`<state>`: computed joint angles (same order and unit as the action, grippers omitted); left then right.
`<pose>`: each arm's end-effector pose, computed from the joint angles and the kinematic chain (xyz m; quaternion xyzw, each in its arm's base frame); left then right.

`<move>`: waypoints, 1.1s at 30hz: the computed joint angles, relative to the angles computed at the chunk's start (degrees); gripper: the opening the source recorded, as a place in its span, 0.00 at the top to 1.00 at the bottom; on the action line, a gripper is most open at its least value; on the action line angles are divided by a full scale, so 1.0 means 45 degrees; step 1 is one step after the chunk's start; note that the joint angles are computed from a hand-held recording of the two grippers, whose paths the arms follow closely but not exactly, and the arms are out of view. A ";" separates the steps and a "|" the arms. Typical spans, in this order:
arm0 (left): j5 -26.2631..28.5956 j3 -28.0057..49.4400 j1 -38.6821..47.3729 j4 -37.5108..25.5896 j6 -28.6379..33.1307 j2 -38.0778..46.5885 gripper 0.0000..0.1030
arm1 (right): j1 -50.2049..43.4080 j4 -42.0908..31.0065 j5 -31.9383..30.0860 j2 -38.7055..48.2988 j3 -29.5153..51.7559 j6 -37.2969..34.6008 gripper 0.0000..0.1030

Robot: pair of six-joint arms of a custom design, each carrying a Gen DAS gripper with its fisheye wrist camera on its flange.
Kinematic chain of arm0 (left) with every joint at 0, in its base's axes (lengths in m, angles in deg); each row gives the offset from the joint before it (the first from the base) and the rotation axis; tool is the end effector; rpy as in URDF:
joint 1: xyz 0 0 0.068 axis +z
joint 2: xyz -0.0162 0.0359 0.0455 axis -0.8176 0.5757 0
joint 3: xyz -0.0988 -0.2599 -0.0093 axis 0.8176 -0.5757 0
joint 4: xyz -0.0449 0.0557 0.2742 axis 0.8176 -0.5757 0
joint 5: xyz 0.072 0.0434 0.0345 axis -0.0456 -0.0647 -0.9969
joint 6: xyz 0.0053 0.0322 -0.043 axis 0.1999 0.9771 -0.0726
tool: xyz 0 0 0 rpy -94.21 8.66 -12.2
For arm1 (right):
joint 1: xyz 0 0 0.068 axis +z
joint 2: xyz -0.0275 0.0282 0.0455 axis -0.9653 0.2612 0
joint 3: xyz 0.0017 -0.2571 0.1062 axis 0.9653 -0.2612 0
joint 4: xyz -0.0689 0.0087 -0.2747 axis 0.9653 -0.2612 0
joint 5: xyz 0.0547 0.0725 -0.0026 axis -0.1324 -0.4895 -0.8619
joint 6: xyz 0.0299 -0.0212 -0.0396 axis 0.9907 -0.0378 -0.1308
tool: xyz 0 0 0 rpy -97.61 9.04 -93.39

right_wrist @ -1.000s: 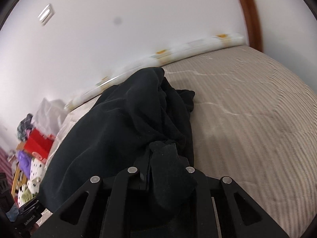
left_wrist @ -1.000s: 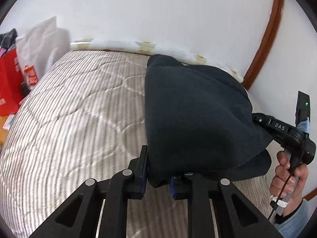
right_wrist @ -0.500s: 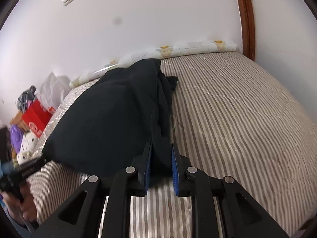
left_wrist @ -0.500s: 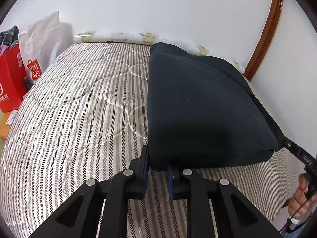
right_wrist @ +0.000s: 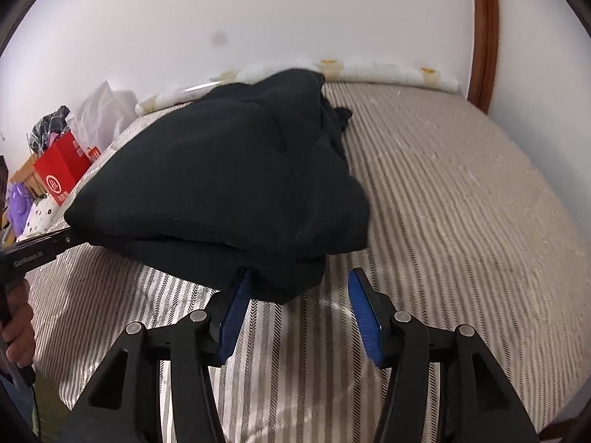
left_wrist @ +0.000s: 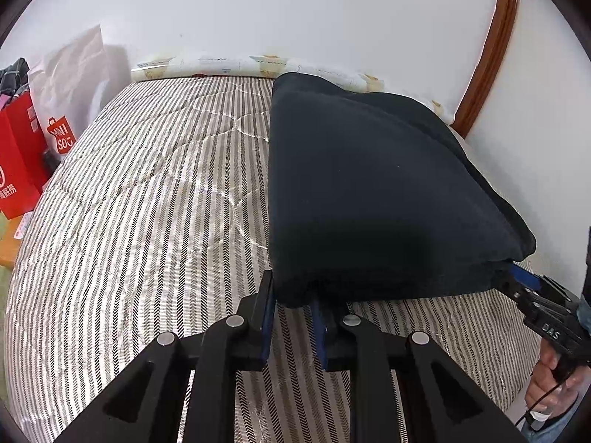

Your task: Fold small clothes

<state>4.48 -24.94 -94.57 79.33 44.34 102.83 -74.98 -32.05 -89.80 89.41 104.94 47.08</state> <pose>0.2691 -0.2085 0.1087 -0.0449 0.9356 -0.0767 0.3417 0.2619 0.0085 0.0158 -0.0798 0.9205 0.1056 0.3677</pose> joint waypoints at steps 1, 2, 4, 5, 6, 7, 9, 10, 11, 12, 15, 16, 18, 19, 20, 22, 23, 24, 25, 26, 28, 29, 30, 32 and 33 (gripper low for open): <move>0.0028 0.0048 0.0025 -0.0055 0.0078 0.0024 0.83 | 0.0059 0.0069 0.0028 0.0125 0.0068 0.0016 0.49; 0.0037 0.0115 0.0041 -0.0120 0.0161 0.0062 0.83 | 0.0075 0.0025 0.0024 0.0163 0.0169 -0.0038 0.50; 0.0053 0.0186 0.0083 -0.0133 0.0196 0.0139 0.83 | 0.0049 -0.0274 -0.0194 0.0166 0.0365 -0.0230 0.56; 0.0100 0.0189 0.0132 -0.0125 0.0211 0.0155 0.83 | 0.0069 -0.0362 -0.0267 0.0149 0.0405 -0.0266 0.60; 0.0116 0.0220 0.0155 -0.0149 0.0194 0.0184 0.83 | 0.0130 -0.0409 -0.0249 0.0143 0.0440 -0.0278 0.60; 0.0105 0.0281 0.0158 -0.0199 0.0172 0.0229 0.83 | 0.0177 -0.0370 -0.0186 0.0133 0.0422 -0.0370 0.62; 0.0053 0.0381 0.0145 -0.0277 0.0227 0.0297 0.83 | 0.0317 -0.0335 -0.0066 0.0115 0.0422 -0.0444 0.64; 0.0040 0.0418 0.0145 -0.0304 0.0256 0.0325 0.83 | 0.0325 -0.0303 -0.0093 0.0131 0.0413 -0.0488 0.66; 0.0028 0.0464 0.0144 -0.0332 0.0247 0.0362 0.83 | 0.0338 -0.0316 -0.0123 0.0126 0.0414 -0.0500 0.68; 0.0025 0.0468 0.0148 -0.0329 0.0230 0.0374 0.83 | 0.0355 -0.0333 -0.0116 0.0100 0.0406 -0.0497 0.69; -0.0036 0.0415 0.0118 -0.0297 0.0222 0.0339 0.83 | 0.0445 -0.0129 -0.0195 0.0096 0.0326 -0.0528 0.81; -0.0046 0.0405 0.0113 -0.0284 0.0224 0.0334 0.83 | 0.0499 0.0145 -0.0107 0.0115 0.0224 -0.0464 0.84; -0.0072 0.0370 0.0073 -0.0224 0.0218 0.0305 0.83 | 0.0498 0.0488 -0.0082 0.0185 0.0152 -0.0445 0.86; -0.0035 0.0353 0.0054 -0.0195 0.0248 0.0281 0.83 | 0.0446 0.0533 -0.0132 0.0194 0.0176 -0.0453 0.87; 0.0057 0.0349 0.0037 -0.0163 0.0284 0.0255 0.83 | 0.0246 0.0481 -0.0332 0.0216 0.0299 -0.0516 0.87; 0.0455 0.0371 0.0024 -0.0038 0.0407 0.0233 0.83 | 0.0003 0.0371 -0.0371 0.0292 0.0589 -0.0666 0.87; 0.0639 0.0414 -0.0018 0.0029 0.0476 0.0273 0.83 | -0.0200 0.0285 -0.0275 0.0421 0.0897 -0.0710 0.87; 0.0758 0.0471 -0.0094 0.0110 0.0565 0.0342 0.83 | -0.0352 0.0151 -0.0230 0.0536 0.1115 -0.0730 0.87; 0.0817 0.0645 -0.0252 0.0067 0.0694 0.0479 0.83 | -0.0559 -0.0196 -0.0309 0.0649 0.1417 -0.0794 0.87; 0.0593 0.0829 -0.0409 -0.0175 0.0711 0.0580 0.83 | -0.0830 -0.0955 -0.0706 0.0655 0.1770 -0.0991 0.85; 0.0160 0.1096 -0.0709 -0.0726 0.0800 0.0640 0.83 | -0.1274 -0.2146 -0.1209 0.0264 0.1897 -0.1689 0.83; 0.0272 0.0997 -0.0742 -0.0761 0.0867 0.0501 0.83 | -0.1383 -0.2077 -0.1157 -0.0038 0.1608 -0.2037 0.83; 0.0442 0.0762 -0.0800 -0.0747 0.0926 0.0195 0.83 | -0.1503 -0.1778 -0.0988 -0.0591 0.1066 -0.2474 0.83; 0.0493 0.0373 -0.0939 -0.0745 0.1006 -0.0416 0.81 | -0.1900 -0.1416 -0.1339 -0.1854 0.0188 -0.2833 0.82; 0.0471 0.0203 -0.1008 -0.0723 0.0988 -0.0714 0.80 | -0.2059 -0.1656 -0.1650 -0.2293 0.0077 -0.2931 0.82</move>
